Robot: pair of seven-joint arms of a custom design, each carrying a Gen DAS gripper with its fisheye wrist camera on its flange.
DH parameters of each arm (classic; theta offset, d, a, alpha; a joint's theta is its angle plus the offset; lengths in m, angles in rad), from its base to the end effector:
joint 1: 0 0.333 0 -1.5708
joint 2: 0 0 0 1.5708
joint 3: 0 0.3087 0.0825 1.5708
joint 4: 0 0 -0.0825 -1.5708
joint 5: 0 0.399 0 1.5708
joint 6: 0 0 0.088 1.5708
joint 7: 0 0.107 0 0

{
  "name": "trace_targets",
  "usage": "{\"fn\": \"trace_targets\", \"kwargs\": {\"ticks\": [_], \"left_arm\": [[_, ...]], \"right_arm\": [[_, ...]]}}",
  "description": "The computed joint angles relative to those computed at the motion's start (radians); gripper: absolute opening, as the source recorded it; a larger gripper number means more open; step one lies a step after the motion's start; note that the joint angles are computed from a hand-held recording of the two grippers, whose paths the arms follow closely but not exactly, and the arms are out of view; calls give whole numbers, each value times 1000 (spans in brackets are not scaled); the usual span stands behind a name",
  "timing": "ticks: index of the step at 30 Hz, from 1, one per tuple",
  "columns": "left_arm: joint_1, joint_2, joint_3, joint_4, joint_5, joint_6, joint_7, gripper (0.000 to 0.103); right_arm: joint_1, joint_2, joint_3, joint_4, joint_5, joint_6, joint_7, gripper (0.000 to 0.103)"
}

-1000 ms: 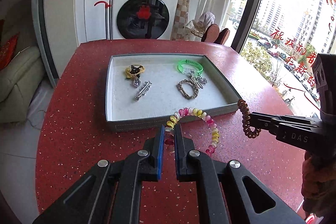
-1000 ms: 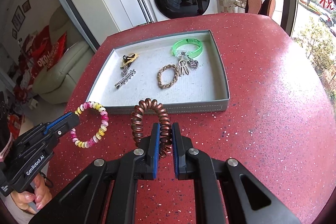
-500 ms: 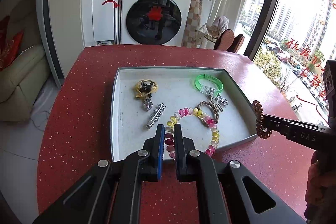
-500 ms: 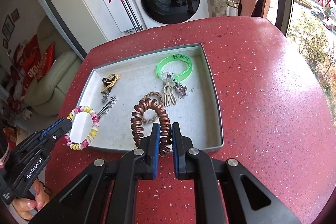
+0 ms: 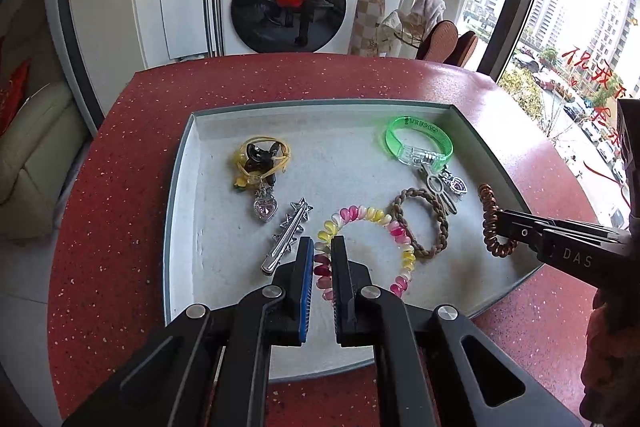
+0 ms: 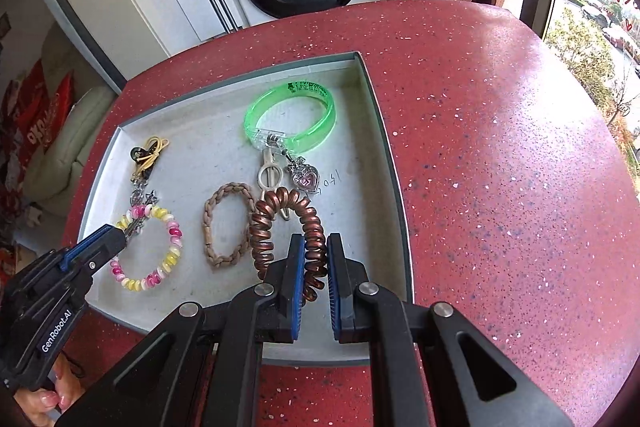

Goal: Organize jewelry
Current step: 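Carry the coiled hair tie and beaded bracelet into the tray and open both tools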

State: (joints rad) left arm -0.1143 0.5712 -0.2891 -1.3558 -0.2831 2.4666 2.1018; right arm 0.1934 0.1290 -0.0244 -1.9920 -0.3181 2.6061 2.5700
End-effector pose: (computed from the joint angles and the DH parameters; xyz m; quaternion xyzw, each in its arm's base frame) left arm 0.7250 -0.2519 0.4528 -0.4101 0.8519 -0.3153 0.0821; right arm 0.6218 0.1132 0.4357 -0.4524 0.8523 -0.1578 0.2097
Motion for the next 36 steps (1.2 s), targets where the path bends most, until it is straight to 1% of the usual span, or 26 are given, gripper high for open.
{"fn": "trace_targets", "kwargs": {"ticks": [2, 6, 9, 13, 22, 27, 29, 31, 32, 33, 36], "left_arm": [[-20, 22, 17, 27, 30, -5, -26, 26], [-47, 61, 34, 73, 82, -10, -58, 26], [-57, 72, 39, 78, 113, 6, -69, 26], [-71, 88, 48, 91, 149, 12, -93, 26], [-77, 97, 50, 96, 195, 17, -107, 26], [-70, 93, 41, 91, 185, 10, -103, 26], [-70, 86, 41, 79, 186, 21, -100, 26], [-72, 79, 43, 69, 189, 29, -101, 26], [-71, 77, 41, 68, 187, 28, -100, 26], [-70, 76, 40, 68, 185, 26, -100, 26], [-62, 69, 33, 59, 172, 35, -95, 26]], "right_arm": [[-2, 15, -2, 15, 2, -5, -5, 12], [3, 40, -11, 48, -17, -20, -4, 12], [10, 59, -16, 76, -41, -47, -6, 12], [14, 65, -17, 77, -40, -51, -6, 12], [21, 60, -16, 73, -55, -55, 0, 13], [12, 55, -12, 59, -20, -25, -17, 14], [11, 52, -11, 56, -11, -22, -24, 18], [10, 46, -11, 47, -5, -10, -23, 32], [11, 42, -12, 41, -8, -3, -19, 35], [14, 36, -13, 35, -16, 1, -10, 37], [13, 25, -10, 22, -18, 18, -9, 37]]}}
